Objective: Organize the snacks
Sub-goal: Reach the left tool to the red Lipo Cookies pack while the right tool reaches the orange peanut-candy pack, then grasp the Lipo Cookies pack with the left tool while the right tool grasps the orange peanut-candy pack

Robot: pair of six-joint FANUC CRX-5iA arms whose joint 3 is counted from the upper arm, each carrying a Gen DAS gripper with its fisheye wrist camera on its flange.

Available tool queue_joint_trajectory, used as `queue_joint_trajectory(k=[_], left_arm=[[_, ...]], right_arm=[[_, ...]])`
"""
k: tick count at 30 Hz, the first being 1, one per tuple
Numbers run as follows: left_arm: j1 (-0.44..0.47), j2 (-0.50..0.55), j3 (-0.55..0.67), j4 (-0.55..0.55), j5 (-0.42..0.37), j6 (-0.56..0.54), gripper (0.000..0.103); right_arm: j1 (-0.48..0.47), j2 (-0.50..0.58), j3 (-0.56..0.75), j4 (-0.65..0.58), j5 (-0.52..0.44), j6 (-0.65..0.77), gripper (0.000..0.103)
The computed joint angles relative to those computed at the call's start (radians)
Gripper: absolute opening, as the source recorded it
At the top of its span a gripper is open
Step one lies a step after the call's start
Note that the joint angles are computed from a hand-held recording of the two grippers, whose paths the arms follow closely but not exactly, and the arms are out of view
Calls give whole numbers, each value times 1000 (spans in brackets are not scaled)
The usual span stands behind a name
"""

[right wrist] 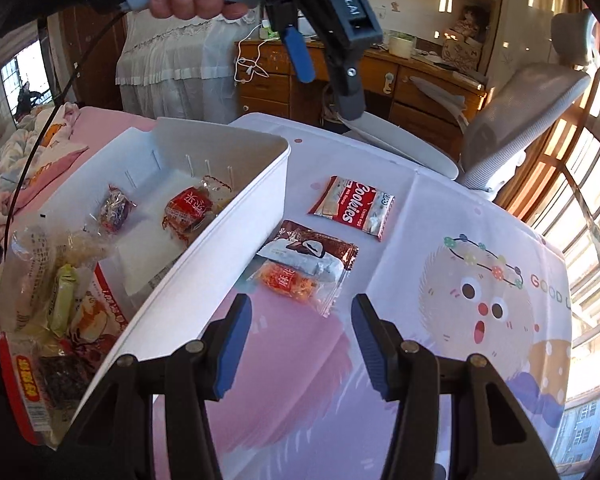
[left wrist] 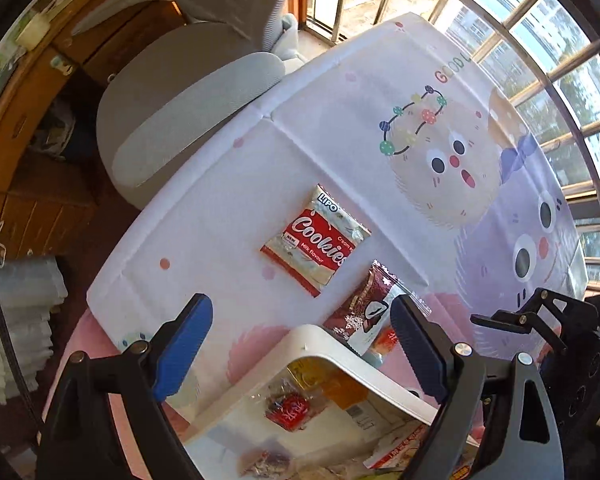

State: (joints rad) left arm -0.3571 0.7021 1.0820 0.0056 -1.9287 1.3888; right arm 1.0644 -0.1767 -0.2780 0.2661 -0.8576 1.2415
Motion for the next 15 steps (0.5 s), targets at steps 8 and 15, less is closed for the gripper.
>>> queue_joint_trajectory(k=[8, 15], left_arm=[[-39, 131, 117, -33, -69, -172, 90], [-62, 226, 195, -78, -114, -231, 90]], right_arm=[[-44, 69, 33, -75, 30, 195, 52], [-46, 114, 52, -72, 29, 307, 52]])
